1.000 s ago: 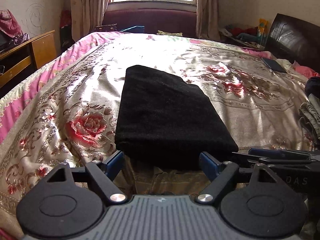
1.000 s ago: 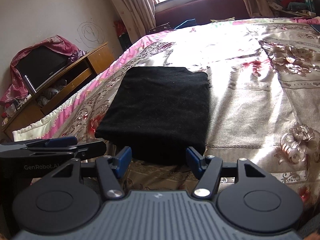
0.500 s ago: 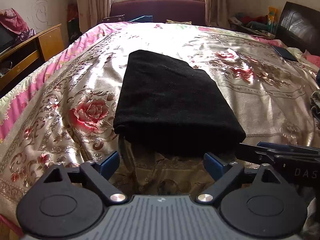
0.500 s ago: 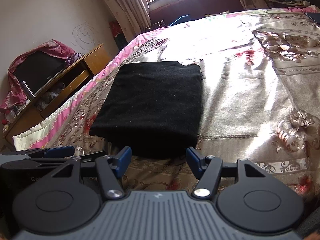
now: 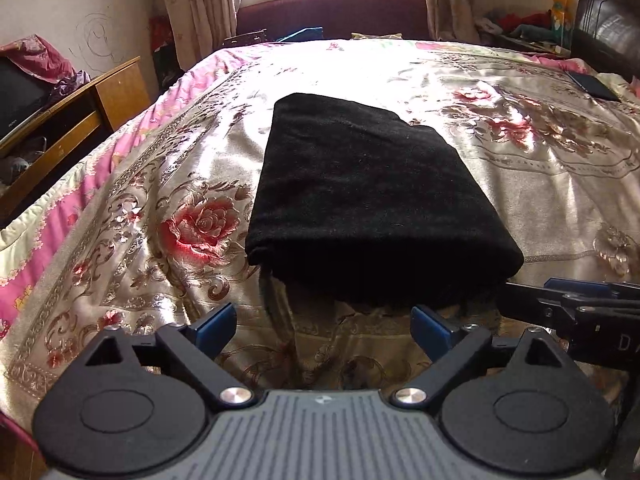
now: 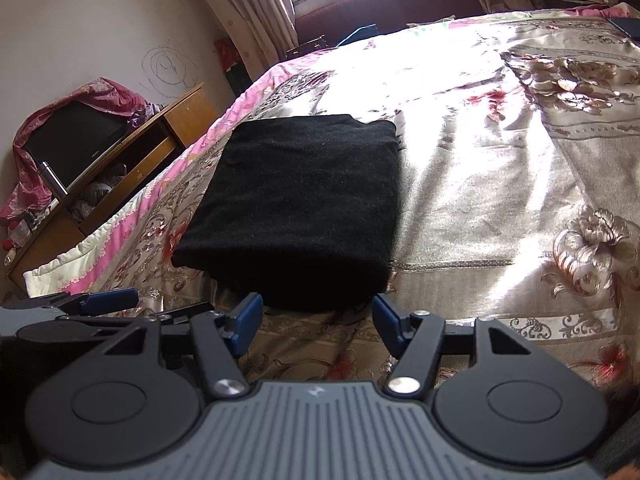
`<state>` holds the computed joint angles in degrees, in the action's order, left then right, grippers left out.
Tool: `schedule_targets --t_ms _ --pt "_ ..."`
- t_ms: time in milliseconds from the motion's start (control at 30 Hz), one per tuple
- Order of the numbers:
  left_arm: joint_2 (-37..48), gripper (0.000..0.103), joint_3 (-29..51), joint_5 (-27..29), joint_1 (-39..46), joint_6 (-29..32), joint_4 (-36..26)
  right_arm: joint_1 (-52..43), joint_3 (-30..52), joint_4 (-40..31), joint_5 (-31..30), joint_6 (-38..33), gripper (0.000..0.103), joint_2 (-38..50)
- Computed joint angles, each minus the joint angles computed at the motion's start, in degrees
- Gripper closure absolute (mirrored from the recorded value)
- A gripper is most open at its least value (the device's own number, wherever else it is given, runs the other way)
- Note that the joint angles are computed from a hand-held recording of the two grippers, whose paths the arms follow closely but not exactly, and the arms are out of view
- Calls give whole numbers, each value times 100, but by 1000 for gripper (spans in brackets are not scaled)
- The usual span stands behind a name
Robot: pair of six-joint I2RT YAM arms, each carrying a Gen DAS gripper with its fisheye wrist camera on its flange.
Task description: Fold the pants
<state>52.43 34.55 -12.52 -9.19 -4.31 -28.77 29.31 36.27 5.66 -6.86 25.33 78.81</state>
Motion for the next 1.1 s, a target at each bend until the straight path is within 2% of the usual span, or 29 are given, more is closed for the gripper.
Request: schedule_targets --t_ms 1100 --pt "90 0 -100 518 408 -87 185 -45 211 -61 -239 90 41 553"
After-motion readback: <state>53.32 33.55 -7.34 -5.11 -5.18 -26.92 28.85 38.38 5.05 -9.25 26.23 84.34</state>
